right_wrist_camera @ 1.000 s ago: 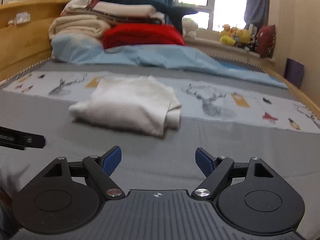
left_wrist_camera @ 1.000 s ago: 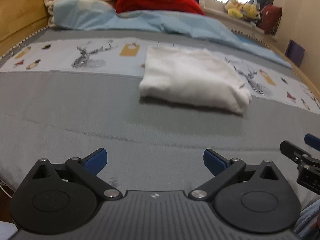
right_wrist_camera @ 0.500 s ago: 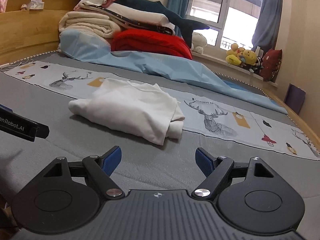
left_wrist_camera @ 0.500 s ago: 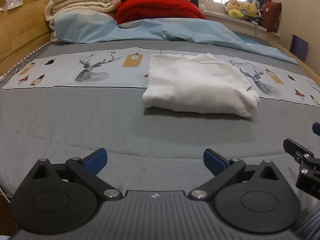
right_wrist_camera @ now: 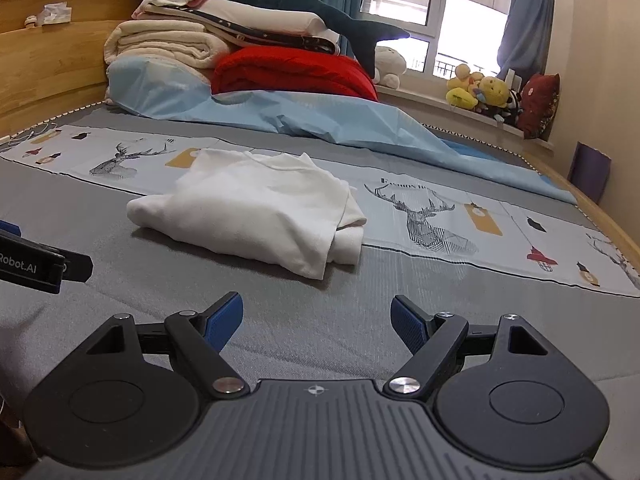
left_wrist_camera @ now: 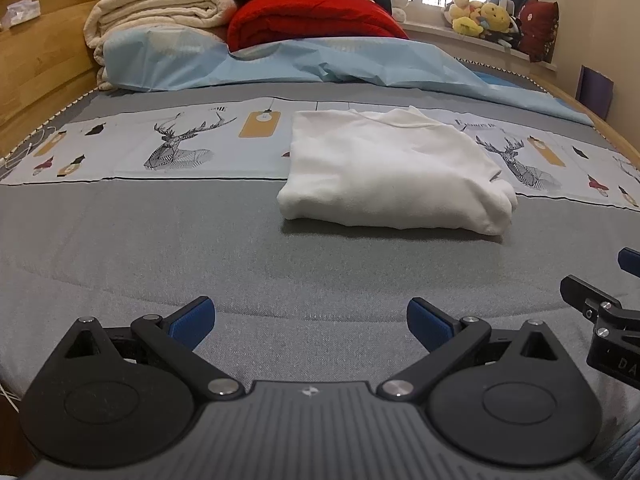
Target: Fold small clothes
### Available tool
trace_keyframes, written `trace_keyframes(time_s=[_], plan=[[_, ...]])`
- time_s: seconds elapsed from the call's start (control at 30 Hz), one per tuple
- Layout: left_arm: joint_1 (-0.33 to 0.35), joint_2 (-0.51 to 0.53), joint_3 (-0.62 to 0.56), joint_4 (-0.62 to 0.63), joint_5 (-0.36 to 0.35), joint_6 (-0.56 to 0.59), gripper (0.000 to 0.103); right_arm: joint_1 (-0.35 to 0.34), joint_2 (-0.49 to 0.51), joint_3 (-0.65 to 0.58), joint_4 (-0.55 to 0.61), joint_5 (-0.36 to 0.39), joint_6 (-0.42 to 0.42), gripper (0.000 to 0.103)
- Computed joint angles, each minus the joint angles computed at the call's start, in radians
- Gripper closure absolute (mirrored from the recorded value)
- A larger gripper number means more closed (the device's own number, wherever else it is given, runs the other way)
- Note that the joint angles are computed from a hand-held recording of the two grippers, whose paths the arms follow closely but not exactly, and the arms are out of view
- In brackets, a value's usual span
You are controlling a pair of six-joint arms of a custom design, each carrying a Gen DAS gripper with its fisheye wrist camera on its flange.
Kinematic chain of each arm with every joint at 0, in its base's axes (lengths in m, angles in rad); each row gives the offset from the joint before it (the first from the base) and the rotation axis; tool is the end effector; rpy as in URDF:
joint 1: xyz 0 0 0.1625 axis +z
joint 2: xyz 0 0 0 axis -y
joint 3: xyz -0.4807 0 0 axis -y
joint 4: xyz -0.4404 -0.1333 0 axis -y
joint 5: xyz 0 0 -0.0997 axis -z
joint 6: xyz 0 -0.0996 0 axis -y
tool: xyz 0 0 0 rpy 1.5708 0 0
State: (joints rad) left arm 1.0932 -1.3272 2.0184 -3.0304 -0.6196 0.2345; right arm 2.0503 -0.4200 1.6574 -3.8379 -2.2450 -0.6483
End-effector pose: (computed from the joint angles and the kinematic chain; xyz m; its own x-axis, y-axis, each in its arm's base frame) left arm -0.0703 -0.6022 0.3760 -0.6778 -0.0807 -0.7308 0.5017 0.6758 -0.5400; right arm 0.3865 -0.5892 -0.0123 -0.6058 -0.1848 0.7739 -0.7570 0.4333 -0.4891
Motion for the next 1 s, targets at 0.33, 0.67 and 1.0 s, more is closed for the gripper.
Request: trace_keyframes(time_s=[0.33,0.67,1.0], plan=[[-0.003,0.0,0.003,-0.007,0.003,0.001,0.001,0.001,-0.001,0.003,0.002,-0.001,-0.011,0.021],[-0.003,0.0,0.002,-0.003,0.004,-0.001,0.001,0.003,0.006,-0.001,0.009,-0.003,-0.039,0.021],[0.0,0.004,-0.002,-0.003,0.004,0.009,0.001,0.004,0.007,0.0,0.014,-0.006,-0.041,0.021]])
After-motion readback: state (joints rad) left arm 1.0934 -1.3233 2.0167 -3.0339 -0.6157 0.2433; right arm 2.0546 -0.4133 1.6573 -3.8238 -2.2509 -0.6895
